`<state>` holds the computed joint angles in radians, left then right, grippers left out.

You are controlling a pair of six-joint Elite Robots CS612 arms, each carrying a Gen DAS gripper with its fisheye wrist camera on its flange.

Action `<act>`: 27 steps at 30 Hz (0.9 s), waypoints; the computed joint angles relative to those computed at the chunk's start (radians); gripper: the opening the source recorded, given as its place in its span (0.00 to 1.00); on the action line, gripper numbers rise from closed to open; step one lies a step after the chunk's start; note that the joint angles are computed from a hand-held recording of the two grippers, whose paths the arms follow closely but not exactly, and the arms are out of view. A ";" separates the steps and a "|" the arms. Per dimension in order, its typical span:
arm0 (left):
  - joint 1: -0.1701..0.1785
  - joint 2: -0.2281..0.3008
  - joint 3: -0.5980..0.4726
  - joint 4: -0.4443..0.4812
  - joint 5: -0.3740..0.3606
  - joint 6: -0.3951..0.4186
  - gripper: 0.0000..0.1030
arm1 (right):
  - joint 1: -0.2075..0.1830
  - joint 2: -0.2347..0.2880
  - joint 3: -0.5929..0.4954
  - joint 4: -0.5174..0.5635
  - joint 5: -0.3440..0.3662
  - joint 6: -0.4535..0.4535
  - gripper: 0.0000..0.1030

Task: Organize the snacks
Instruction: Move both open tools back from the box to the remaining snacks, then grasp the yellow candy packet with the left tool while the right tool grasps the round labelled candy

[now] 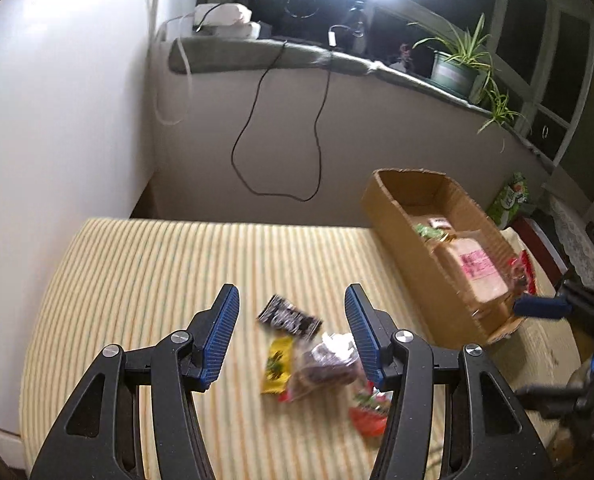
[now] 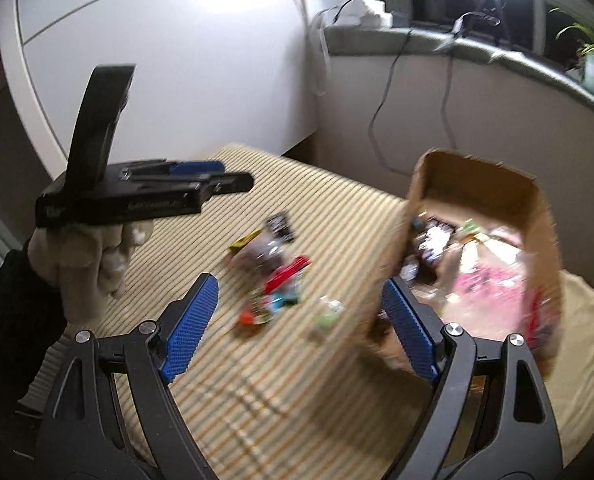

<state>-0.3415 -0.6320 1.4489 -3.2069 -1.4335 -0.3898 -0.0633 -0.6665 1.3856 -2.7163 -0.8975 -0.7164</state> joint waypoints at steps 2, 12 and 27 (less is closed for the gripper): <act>0.002 0.000 0.010 -0.001 -0.006 -0.004 0.53 | 0.006 0.002 0.007 0.014 0.000 -0.008 0.84; 0.013 0.019 0.028 0.027 -0.056 -0.017 0.42 | 0.035 0.023 0.025 0.010 -0.035 0.002 0.82; 0.029 0.037 0.028 0.012 -0.097 -0.039 0.33 | 0.065 0.060 -0.009 -0.004 -0.116 0.054 0.59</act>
